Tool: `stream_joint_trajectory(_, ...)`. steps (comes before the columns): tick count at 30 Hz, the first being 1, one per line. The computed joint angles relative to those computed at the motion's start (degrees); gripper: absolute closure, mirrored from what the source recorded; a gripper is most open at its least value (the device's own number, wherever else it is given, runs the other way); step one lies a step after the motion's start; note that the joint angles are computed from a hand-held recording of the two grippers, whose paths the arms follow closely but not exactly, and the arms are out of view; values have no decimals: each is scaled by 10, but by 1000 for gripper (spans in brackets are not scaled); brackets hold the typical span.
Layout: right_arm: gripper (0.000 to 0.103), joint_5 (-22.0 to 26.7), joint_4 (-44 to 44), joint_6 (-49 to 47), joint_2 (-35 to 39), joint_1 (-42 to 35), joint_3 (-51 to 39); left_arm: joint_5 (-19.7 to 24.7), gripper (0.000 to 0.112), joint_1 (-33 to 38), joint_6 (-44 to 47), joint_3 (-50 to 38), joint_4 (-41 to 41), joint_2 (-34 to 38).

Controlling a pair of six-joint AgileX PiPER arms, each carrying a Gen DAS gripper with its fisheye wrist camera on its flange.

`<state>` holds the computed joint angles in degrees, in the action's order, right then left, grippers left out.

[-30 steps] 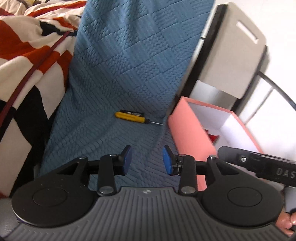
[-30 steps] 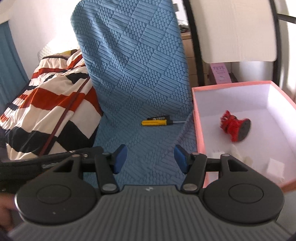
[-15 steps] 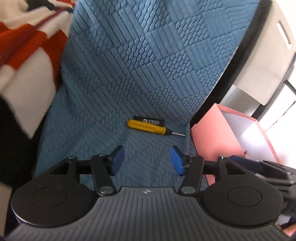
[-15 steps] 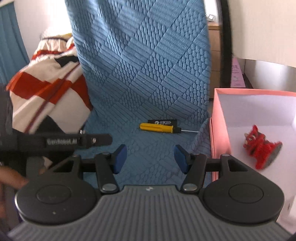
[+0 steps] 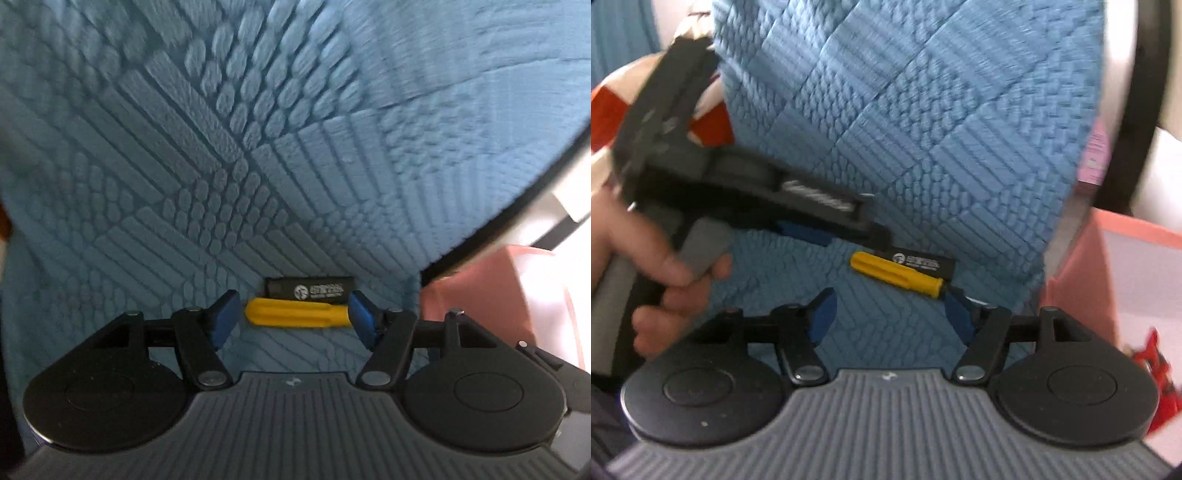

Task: Organize rigid objects
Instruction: 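Close the left gripper on the black USB stick while the right grips the yellow screwdriver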

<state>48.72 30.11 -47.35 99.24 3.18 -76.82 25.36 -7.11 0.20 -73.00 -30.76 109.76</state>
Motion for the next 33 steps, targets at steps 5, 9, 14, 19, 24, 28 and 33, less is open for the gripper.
stream_joint_trajectory(5, 35, -8, -26, -21, 56, 16, -42, 53, 32, 11, -15, -65, 27, 40)
stream_joint_trajectory(9, 35, 2, -53, -22, 106, 25, -85, 87, 31, 15, -31, -101, 43, 60)
stream_joint_trajectory(14, 34, 1, -83, 2, 154, 36, -117, 97, 31, 8, -32, -116, 51, 69)
stream_joint_trajectory(19, 39, 56, -83, 51, 181, 23, -153, 97, 31, 2, -31, -118, 54, 74)
stream_joint_trajectory(24, 65, 66, -104, 43, 149, 25, -127, 76, 30, 9, 34, -93, -6, 73)
stream_joint_trajectory(28, 78, 63, -96, 40, 111, 44, -77, 48, 21, 0, 56, -72, -29, 64)
stream_joint_trajectory(33, 81, 33, -94, 37, 58, 56, -3, 29, 20, -21, 41, -70, -18, 67)
